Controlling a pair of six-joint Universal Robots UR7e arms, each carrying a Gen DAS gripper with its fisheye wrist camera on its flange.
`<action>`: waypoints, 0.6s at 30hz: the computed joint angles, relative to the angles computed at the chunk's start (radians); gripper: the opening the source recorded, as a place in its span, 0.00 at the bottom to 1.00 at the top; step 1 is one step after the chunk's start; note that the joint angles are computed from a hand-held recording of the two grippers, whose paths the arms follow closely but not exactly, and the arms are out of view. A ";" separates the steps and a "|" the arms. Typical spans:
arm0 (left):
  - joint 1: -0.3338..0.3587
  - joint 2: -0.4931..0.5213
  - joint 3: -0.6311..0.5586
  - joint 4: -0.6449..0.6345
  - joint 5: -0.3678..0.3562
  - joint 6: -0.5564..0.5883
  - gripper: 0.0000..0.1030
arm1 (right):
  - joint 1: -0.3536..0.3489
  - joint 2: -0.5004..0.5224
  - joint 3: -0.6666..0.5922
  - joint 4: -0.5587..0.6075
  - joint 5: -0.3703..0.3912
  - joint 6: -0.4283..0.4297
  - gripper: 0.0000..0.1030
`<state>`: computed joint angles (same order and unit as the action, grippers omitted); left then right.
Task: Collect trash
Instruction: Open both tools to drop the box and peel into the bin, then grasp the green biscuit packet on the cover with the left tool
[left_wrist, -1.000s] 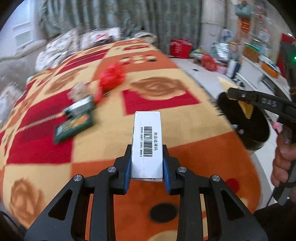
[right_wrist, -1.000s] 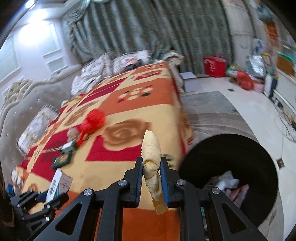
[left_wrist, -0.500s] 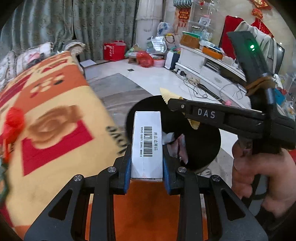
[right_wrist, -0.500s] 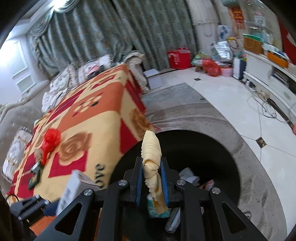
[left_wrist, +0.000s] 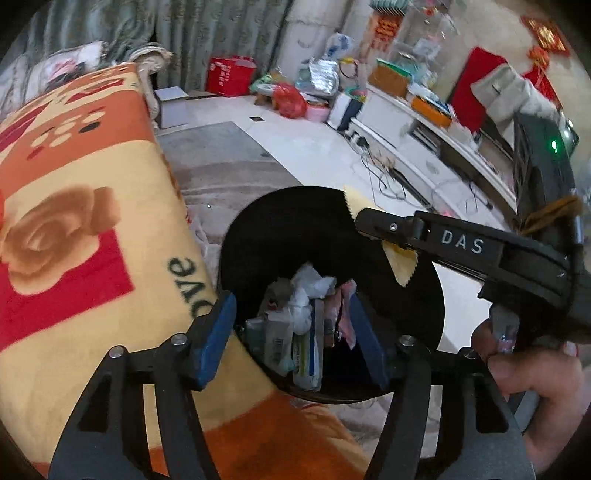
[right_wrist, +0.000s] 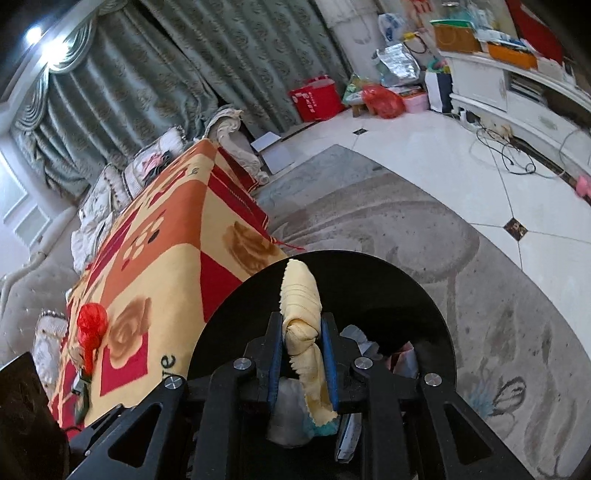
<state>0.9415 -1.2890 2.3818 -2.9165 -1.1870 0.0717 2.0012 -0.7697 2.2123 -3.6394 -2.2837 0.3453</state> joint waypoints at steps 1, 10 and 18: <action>0.002 -0.005 0.002 0.002 -0.001 -0.006 0.61 | 0.004 0.001 -0.004 0.005 -0.008 0.005 0.31; 0.017 -0.261 0.092 0.071 0.067 0.029 0.61 | 0.036 0.035 -0.048 0.000 -0.019 0.021 0.43; 0.200 -0.528 0.042 0.171 0.175 0.183 0.61 | 0.109 0.148 -0.203 0.155 0.132 -0.075 0.44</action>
